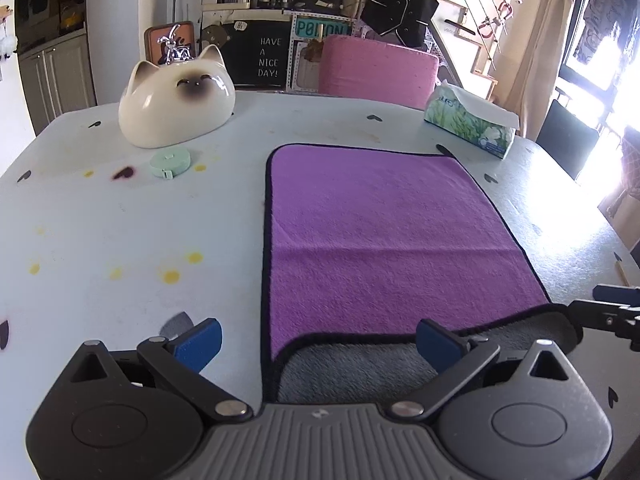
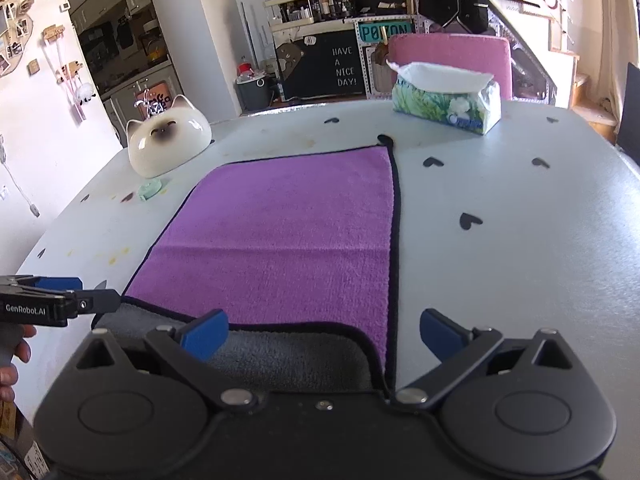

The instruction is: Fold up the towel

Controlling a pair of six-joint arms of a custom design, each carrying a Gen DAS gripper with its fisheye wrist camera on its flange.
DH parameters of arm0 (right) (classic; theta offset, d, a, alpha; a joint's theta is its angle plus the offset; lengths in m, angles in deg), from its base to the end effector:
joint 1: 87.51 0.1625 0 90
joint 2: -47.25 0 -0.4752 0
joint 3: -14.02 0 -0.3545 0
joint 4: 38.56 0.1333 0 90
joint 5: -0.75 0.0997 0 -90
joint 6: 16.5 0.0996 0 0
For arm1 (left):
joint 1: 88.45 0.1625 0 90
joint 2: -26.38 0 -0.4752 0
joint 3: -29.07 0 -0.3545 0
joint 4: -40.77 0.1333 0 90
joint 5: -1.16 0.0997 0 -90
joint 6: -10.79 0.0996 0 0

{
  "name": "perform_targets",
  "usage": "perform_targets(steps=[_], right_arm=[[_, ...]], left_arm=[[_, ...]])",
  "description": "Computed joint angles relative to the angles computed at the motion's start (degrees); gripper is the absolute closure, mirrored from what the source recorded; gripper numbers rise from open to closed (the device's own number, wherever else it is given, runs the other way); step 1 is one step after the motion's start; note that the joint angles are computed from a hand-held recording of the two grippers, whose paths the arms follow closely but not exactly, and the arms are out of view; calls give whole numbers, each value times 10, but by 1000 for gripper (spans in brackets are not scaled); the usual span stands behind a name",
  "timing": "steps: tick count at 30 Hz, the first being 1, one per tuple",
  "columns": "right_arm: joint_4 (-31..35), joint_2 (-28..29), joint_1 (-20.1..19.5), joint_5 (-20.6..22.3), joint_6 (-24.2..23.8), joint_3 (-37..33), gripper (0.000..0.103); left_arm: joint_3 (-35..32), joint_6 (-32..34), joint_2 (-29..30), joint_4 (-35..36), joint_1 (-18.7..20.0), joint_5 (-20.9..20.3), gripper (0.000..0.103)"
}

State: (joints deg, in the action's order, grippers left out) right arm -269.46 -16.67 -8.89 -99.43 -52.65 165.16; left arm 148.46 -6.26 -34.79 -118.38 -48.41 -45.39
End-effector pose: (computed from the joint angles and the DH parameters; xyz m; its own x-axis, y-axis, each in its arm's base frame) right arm 0.0416 -0.3798 0.2575 -0.8254 -0.0730 0.5598 -0.4583 0.6658 -0.5888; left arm -0.2740 -0.4938 0.2254 -0.7624 0.2660 -0.5900 0.5525 0.7423 -0.3793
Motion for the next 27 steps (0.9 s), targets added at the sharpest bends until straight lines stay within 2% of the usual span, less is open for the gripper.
perform_targets(steps=[1,3,5,8,15,19,27], right_arm=[[4,2,-3,3,-1,-3,7],[20,2,-8,8,2,-8,21],[43,-1,-15,13,9,-14,28],[51,3,-17,8,15,-18,32],[59,5,-27,7,19,-18,50],[57,5,-32,3,21,-15,53],[43,12,-38,5,10,-9,61]], left_arm=[[-1,2,0,-3,2,-3,4],[-1,4,0,-6,6,-8,6],[-2,10,-2,-10,11,-20,10],[-2,19,-5,-13,18,-42,19],[-1,12,-10,2,26,-67,36],[1,10,-14,2,29,-76,40],[1,11,-23,15,30,-95,41]])
